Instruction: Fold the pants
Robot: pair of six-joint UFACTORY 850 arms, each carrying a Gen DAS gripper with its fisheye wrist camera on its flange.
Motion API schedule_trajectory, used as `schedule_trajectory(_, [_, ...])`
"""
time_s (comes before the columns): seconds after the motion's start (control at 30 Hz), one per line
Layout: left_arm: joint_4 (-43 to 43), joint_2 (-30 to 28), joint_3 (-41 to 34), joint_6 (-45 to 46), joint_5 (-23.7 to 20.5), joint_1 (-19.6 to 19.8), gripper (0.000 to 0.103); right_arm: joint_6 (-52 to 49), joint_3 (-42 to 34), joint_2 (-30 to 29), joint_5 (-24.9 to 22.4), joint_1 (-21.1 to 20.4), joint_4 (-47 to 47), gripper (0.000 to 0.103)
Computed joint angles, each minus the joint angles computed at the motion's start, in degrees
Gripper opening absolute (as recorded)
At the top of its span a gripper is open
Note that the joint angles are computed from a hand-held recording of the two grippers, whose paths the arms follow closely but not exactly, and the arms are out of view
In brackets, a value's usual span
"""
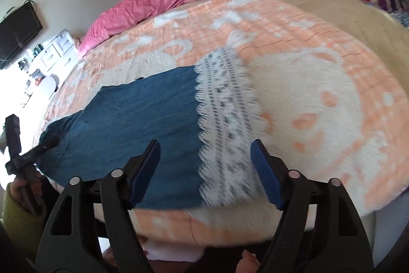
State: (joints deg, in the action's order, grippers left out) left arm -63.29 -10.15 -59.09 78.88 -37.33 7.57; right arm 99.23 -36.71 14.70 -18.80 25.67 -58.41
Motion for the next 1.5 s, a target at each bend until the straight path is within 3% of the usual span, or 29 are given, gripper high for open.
schedule_trajectory(0.17, [-2.2, 4.6, 3.4, 5.9, -2.5, 0.3, 0.098, -2.2, 2.0, 3.9, -5.4, 3.7, 3.1, 0.069])
schedule_trajectory(0.27, [-0.8, 5.1, 4.1, 5.6, -2.8, -0.5, 0.098, -0.6, 1.4, 3.1, -4.7, 5.8, 0.0, 0.069])
schedule_trajectory(0.37, [2.5, 4.8, 4.6, 3.1, -0.5, -1.9, 0.098, -0.8, -0.3, 0.7, -3.1, 6.7, -1.5, 0.069])
schedule_trajectory(0.43, [7.5, 4.4, 4.9, -1.1, 3.5, -3.1, 0.098, -2.6, -1.7, -1.4, -2.7, 6.8, -0.7, 0.07])
schedule_trajectory(0.5, [12.7, 3.8, 5.1, -5.1, 5.3, -3.8, 0.098, -9.7, -3.7, -4.8, -4.0, 6.4, 6.3, 0.073])
schedule_trajectory(0.6, [13.7, 4.3, 6.6, -3.0, 8.2, -4.4, 0.098, -17.2, -4.8, -7.9, -5.9, 5.8, 14.7, 0.074])
schedule_trajectory(0.73, [12.2, 3.9, 6.7, -0.9, 8.3, -3.9, 0.098, -15.3, -4.5, -7.9, -6.4, 6.4, 12.2, 0.074])
schedule_trajectory(0.93, [12.6, 5.4, 6.0, -2.8, 4.6, -2.8, 0.098, -4.8, -0.6, -1.8, -1.0, 5.4, 5.8, 0.075])
schedule_trajectory(1.13, [10.6, 8.6, 5.6, -1.7, 0.0, -2.4, 0.098, -0.4, 0.6, 4.1, -6.2, 6.0, 2.8, 0.079])
schedule_trajectory(1.37, [8.9, 10.8, 4.3, 0.1, -0.2, -7.5, 0.099, 6.2, 2.0, 6.7, -9.2, 6.7, -2.5, 0.086])
schedule_trajectory(1.5, [9.8, 9.1, 1.3, -1.2, -0.8, -11.8, 0.099, 10.0, 3.0, 6.7, -8.6, 6.4, -4.5, 0.086])
